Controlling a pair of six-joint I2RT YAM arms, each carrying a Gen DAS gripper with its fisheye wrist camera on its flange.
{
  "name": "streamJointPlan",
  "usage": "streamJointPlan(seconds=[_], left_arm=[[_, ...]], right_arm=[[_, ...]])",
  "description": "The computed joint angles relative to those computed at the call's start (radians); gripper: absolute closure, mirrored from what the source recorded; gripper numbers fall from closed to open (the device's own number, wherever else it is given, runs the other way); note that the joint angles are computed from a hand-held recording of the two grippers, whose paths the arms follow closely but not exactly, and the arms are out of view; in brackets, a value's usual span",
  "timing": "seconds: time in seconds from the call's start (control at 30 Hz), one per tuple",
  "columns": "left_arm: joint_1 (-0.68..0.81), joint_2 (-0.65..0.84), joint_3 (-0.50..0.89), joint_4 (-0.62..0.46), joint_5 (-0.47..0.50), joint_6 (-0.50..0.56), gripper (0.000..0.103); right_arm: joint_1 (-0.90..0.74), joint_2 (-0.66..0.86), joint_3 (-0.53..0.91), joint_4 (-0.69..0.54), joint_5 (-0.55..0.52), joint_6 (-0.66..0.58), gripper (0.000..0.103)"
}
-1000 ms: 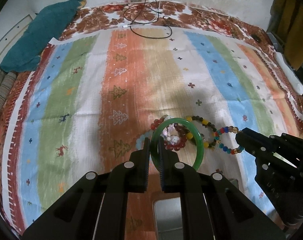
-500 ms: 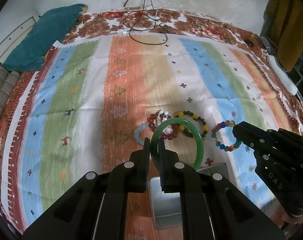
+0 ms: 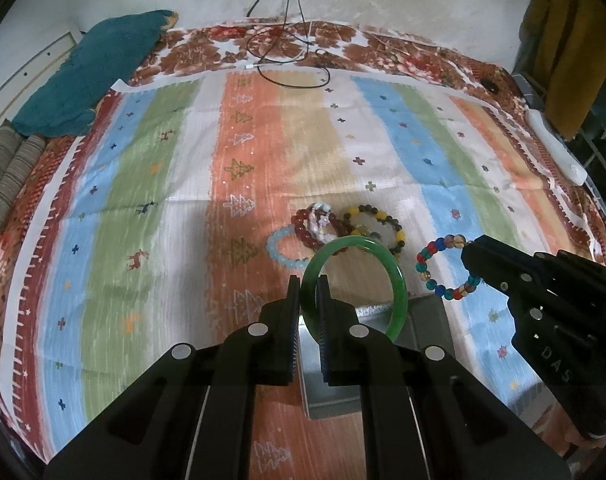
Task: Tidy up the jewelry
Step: 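Lift both held bracelets and carry them over the silver tin, then open both tools to drop the bracelets into the tin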
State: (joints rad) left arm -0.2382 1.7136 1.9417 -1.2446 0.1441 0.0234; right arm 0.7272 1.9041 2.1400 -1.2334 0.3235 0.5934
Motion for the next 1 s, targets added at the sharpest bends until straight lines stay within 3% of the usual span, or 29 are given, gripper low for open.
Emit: streamJointPlan(seconds=[0.57, 0.83, 0.87, 0.93, 1.0], left_arm=[[-0.014, -0.167, -0.190, 0.036, -0.013, 0.016, 0.095], [-0.018, -0.158, -0.188, 0.004, 0.014, 0.016, 0.093], [-0.018, -0.158, -0.190, 0.006, 0.007, 0.012, 0.090], [-0.015, -0.155, -0.187, 0.006, -0.008, 0.003, 0.082], [-0.002, -0.150, -0.180, 0.001, -0.004, -0.004, 0.080]], right_arm=[[0.077, -0.099, -0.151, 0.033, 0.016, 0.064, 0.093], [0.083, -0.117, -0.188, 0.036, -0.007, 0.097, 0.092], [0.077, -0.117, -0.188, 0.030, -0.010, 0.112, 0.090], [0.072, -0.118, -0.185, 0.023, -0.003, 0.122, 0.072], [0.069, -0.119, -0.184, 0.014, 0.009, 0.125, 0.068]])
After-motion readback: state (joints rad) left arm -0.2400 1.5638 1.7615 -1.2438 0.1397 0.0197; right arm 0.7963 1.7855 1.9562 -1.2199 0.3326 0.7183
